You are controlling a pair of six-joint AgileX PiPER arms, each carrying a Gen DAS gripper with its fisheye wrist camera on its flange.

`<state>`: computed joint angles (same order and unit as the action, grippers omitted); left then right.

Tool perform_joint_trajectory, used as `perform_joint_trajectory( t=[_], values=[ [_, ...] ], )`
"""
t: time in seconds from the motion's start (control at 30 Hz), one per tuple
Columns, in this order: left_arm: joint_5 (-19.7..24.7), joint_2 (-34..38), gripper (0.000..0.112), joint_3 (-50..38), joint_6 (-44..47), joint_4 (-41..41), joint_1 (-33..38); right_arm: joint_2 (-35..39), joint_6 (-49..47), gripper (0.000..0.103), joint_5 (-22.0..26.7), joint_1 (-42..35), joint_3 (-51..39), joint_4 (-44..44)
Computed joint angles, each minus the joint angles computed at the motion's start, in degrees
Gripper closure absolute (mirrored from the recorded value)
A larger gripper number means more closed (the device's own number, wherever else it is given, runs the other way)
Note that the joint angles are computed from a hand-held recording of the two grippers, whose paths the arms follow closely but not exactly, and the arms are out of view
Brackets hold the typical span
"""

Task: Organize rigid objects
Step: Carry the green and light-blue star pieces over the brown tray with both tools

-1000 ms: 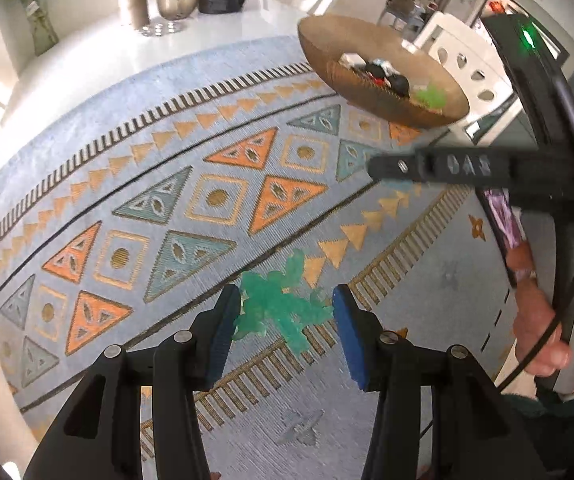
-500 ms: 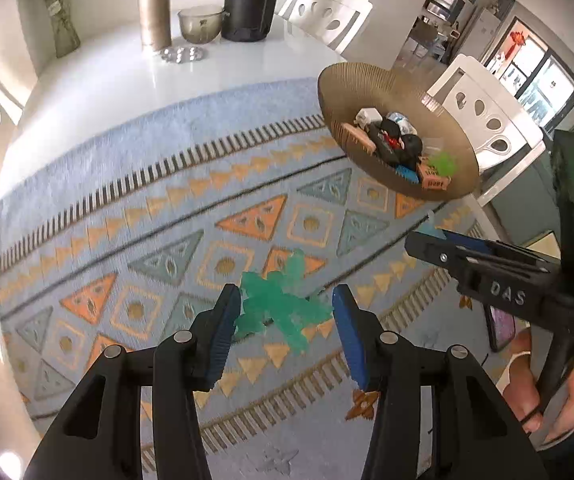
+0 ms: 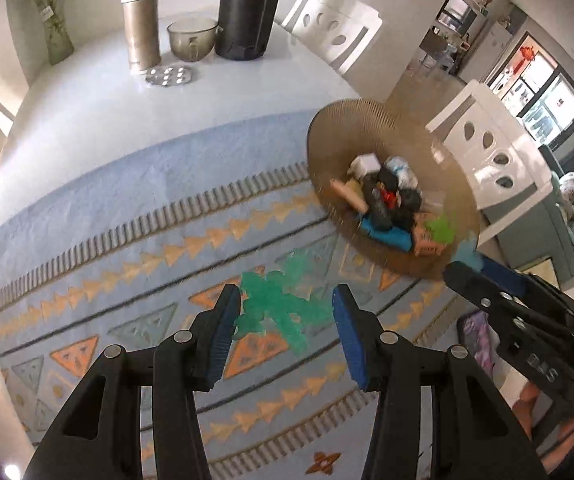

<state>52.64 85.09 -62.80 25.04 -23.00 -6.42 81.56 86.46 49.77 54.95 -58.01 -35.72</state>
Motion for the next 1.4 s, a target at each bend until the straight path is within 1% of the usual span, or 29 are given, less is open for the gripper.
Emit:
perform_joint_trajectory(
  t=[0.03, 0.17, 0.3, 0.43, 0.53, 0.73, 0.83, 0.9, 0.97, 1.03, 1.1, 1.17, 1.23, 1.33, 1.4],
  values=[
    [-0.2, 0.5, 0.067, -1.1, -0.5, 0.0, -0.7, -0.1, -0.8, 0.063, 1.8, 0.1, -1.5, -1.4],
    [-0.8, 2.1, 0.067, -5.5, -2.8, 0.5, -4.4, -0.1, -3.4, 0.063, 5.6, 0.4, -5.5, -4.3],
    [-0.6, 3.2, 0.067, -6.8, -3.6, 0.1, -5.5, 1.5, -6.6, 0.063, 6.1, 0.7, -7.8, -5.6],
    [-0.8, 4.6, 0.067, -7.5, -4.8, 0.2, -5.8, 1.5, -10.0, 0.063, 3.4, -1.6, -7.3, -2.7],
    [-0.8, 5.7, 0.067, -8.9, -5.6, 0.3, -6.3, 1.7, -11.1, 0.063, 4.4, -2.3, -7.7, -3.6],
    [-1.4, 6.5, 0.067, -10.2, -5.4, -0.3, -7.0, 2.3, -13.4, 0.063, 2.2, -5.1, -7.2, -0.8],
    [-2.7, 7.8, 0.067, -11.1, -5.1, -1.9, -7.4, 2.0, -13.7, 0.063, 2.4, -5.2, -6.9, -1.1],
    [-3.5, 8.7, 0.067, -12.0, -5.3, -3.1, -7.8, 0.2, -14.2, 0.063, 0.1, -6.3, -4.5, -0.8],
    [-4.3, 8.9, 0.067, -12.6, -4.0, -5.8, -8.3, -2.5, -14.5, 0.063, -0.8, -7.9, -1.1, -0.9],
    [-5.0, 9.0, 0.067, -12.8, -2.8, -6.7, -9.1, -5.7, -15.6, 0.063, -0.2, -10.5, 2.4, -0.3],
    [-5.8, 9.5, 0.067, -12.8, -1.9, -6.7, -9.9, -9.2, -17.9, 0.063, -0.4, -14.9, 5.9, 2.1],
    [-6.2, 11.3, 0.067, -13.5, -1.8, -5.8, -11.2, -10.8, -21.5, 0.063, -1.1, -20.3, 7.6, 5.3],
    [-6.6, 14.0, 0.067, -14.4, -1.6, -5.0, -12.7, -9.9, -24.4, 0.063, -1.8, -24.3, 7.7, 7.3],
    [-6.0, 18.1, 0.067, -16.7, -2.3, -3.8, -14.1, -5.6, -27.8, 0.063, -2.3, -28.5, 5.6, 9.0],
    [-6.8, 19.7, 0.067, -17.4, -3.2, -1.7, -15.2, -4.1, -32.2, 0.063, -5.3, -33.1, 5.7, 14.2]
  ],
)
